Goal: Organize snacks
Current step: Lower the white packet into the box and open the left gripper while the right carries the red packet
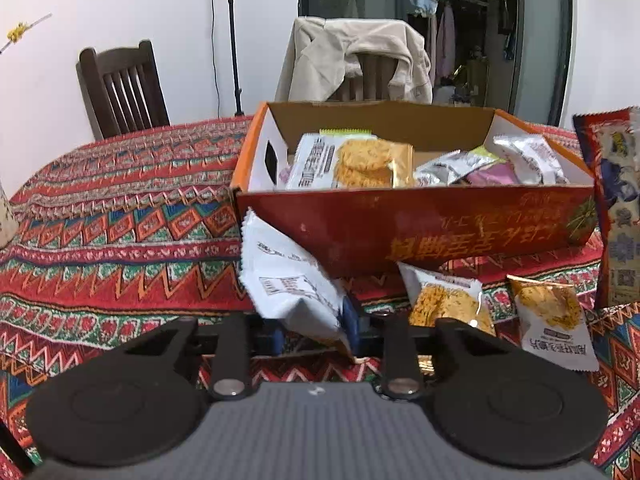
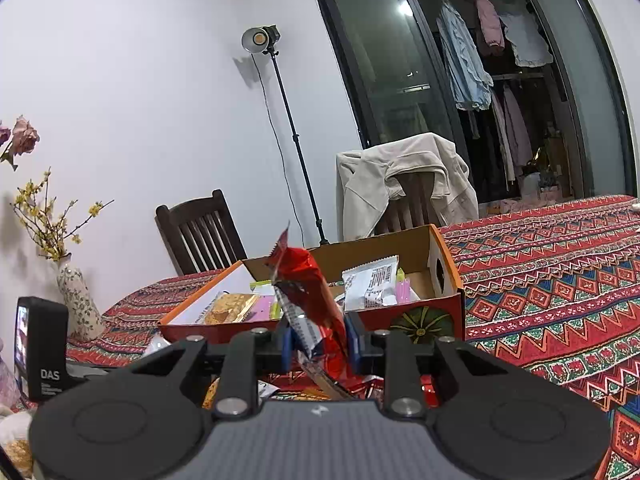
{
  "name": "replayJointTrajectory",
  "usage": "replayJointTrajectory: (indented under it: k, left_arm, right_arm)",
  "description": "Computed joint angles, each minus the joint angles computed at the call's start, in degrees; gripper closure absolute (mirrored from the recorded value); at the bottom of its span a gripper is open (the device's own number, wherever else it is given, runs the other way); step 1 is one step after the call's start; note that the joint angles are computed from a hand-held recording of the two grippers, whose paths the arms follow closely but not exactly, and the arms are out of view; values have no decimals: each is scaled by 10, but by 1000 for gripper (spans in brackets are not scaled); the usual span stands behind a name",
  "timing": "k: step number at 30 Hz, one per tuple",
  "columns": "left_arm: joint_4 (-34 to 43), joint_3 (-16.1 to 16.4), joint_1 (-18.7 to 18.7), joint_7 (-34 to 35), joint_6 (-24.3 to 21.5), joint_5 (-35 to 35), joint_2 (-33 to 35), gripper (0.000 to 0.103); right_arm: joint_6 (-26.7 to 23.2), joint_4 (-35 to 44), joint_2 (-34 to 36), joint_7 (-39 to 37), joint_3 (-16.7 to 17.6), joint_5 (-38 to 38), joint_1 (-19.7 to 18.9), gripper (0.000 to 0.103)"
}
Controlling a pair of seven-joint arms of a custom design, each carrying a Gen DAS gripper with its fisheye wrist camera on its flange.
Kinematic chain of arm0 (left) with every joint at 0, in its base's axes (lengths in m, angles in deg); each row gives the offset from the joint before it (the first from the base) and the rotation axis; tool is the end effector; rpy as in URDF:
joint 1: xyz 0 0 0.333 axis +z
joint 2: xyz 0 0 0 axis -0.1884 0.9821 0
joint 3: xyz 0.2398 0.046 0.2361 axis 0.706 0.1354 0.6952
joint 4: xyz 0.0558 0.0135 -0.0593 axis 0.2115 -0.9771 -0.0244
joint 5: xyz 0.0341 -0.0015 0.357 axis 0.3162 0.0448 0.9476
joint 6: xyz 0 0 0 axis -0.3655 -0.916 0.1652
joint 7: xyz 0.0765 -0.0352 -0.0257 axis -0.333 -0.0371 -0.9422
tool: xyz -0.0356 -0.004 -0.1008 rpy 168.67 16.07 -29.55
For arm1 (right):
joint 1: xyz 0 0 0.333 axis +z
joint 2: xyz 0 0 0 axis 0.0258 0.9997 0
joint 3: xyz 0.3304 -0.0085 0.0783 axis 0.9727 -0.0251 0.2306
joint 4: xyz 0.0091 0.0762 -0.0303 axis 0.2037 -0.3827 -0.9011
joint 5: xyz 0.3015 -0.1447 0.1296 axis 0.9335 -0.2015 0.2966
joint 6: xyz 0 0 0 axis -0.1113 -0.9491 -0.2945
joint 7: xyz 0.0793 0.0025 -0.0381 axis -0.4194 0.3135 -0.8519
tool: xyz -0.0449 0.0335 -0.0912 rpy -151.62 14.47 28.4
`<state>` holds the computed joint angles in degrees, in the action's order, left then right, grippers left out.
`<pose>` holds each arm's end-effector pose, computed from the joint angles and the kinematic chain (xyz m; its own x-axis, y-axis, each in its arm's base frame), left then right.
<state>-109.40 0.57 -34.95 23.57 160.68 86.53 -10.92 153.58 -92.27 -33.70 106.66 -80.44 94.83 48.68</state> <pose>0.6721 -0.3129 0.4433 -0.0352 -0.9990 -0.0292 -0.6138 0.0446 -0.7882 0.6186 0.4026 0.4476 0.2821 -0.9179 -0.2790 -0.3678 0.1651 -0.9152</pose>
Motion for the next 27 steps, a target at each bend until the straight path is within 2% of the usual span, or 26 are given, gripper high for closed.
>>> replayJointTrajectory:
  k: [3,8,12,21,27]
  left_arm:
    - [-16,20,-12,-37,21,33,-14,85]
    - [-33,34,-22,-90,42,95,-34,86]
    - [-45,31,-22,-127,47,136,-50,86]
    - [-53,13,-15,-229,65,246,-80,86]
    - [-20,-11,-4,-219,54,253,-72,86]
  right_arm:
    - [1,2,2,-3,-7,3,5,78]
    - [9,2,3,-11,-3,7,4,78]
    - [21,-2,1,-21,8,13,-1,78]
    - [81,-7,-8,-66,87,0,-47,79]
    - [96,3,-16,-102,117,12,-65,79]
